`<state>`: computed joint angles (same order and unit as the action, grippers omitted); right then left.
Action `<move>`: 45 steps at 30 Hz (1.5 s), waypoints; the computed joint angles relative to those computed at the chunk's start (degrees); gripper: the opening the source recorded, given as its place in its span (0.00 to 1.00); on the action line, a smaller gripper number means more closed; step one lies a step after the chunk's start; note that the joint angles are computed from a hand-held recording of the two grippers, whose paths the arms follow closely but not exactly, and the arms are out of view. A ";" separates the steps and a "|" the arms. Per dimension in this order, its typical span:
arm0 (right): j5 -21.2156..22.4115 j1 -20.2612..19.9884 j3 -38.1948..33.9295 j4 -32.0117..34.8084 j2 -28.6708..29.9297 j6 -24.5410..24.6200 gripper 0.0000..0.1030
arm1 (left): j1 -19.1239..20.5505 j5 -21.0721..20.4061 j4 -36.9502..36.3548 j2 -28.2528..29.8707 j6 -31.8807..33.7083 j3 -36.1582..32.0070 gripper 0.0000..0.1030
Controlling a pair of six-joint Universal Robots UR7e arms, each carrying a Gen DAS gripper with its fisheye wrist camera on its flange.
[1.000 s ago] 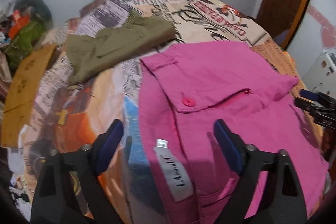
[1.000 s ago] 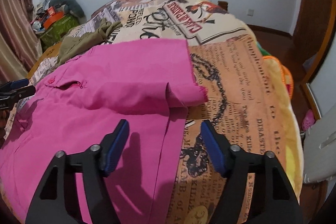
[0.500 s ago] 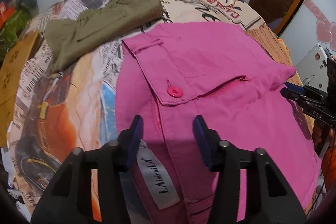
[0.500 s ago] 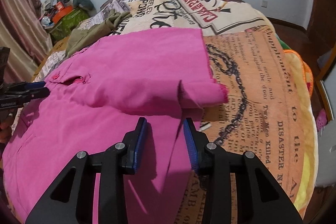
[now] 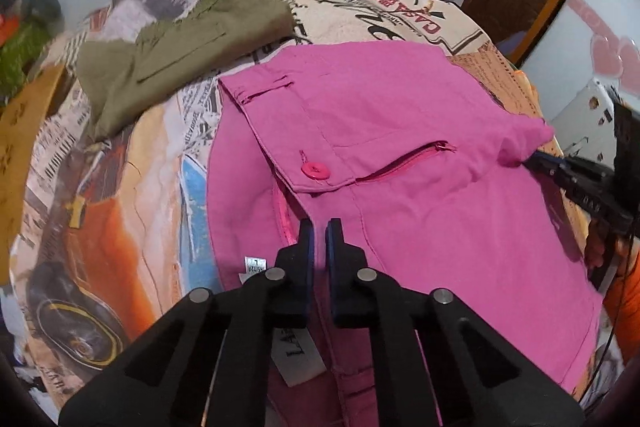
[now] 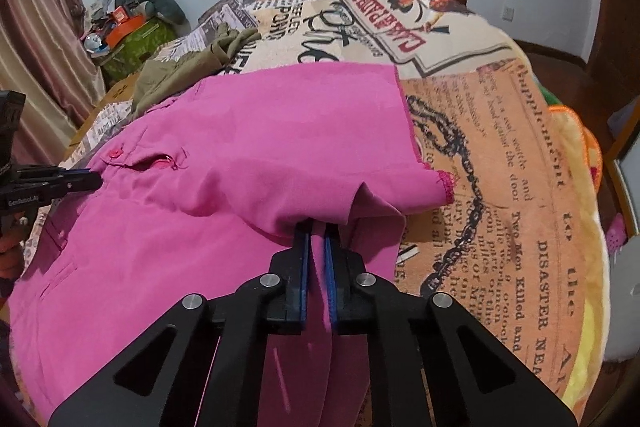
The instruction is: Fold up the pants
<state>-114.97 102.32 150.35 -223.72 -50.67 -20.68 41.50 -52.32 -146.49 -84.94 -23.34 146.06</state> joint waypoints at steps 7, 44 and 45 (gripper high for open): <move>-1.66 1.22 0.73 -0.92 0.30 1.21 0.04 | -0.86 0.78 3.71 -2.46 -1.97 0.52 0.03; -7.01 2.32 -3.20 4.62 -6.07 1.83 0.46 | 4.81 3.67 -0.19 5.07 -0.12 -7.27 0.38; -6.99 1.24 -3.87 5.52 -5.55 2.00 0.46 | 5.26 3.47 -0.70 5.68 0.32 -7.47 0.38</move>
